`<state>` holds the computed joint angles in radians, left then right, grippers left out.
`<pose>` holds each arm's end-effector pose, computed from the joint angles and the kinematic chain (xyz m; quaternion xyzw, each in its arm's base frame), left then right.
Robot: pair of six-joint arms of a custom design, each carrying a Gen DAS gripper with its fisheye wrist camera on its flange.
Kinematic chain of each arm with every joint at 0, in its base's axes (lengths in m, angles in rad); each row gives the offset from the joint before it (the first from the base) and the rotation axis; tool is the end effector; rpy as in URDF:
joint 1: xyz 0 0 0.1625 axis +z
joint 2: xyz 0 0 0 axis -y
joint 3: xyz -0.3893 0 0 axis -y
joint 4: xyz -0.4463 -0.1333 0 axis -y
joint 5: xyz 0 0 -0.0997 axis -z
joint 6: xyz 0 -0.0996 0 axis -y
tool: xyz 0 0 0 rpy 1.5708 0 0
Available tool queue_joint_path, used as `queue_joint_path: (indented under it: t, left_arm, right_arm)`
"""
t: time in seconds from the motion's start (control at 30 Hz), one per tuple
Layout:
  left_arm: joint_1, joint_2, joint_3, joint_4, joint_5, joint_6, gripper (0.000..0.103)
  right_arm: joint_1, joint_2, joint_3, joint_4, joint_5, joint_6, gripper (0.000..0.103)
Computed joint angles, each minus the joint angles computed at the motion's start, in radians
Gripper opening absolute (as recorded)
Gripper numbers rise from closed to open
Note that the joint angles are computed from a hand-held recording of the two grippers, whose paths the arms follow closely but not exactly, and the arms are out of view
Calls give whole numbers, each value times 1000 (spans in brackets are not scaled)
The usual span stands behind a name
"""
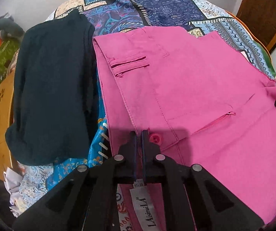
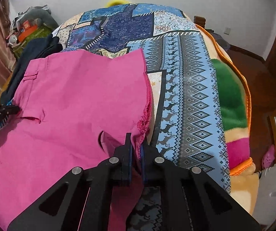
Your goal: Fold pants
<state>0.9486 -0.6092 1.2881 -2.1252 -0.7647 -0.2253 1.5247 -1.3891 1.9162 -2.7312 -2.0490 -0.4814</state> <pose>-0.2745 -0.7347 0.0242 0.2049 0.8953 -0.1088 0.3804 0.0602 -0.5922 0.3086 0.1274 -0.9174 0.2334 0.2961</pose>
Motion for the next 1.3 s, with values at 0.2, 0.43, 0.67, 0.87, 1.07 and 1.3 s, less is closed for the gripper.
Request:
queue_joint_path:
  t: [0.2,0.43,0.67,0.87,1.07,1.3]
  left_arm:
    - [-8,-15,27,-16,19,11,10]
    - [-22,-71,76,-108,-4,26,28]
    - [-26,-61,9,-179,7,67,45]
    - [-6,7,-107,-177,44,107,51]
    - [36,89,-235,-113,-28,104,51]
    - [72,196,-390,-35,-56,82,50]
  right_arm:
    - [1,-32,18,-22,-25,23,7]
    - [19,-82,15,-35,-24,20,10]
    - [45,-62,-47,-49,61,30,43]
    - [55,40,-160,9,84,34,44]
    - [39,176,-302,120,63,61,44]
    - [13,335,-497,267,42,110,44]
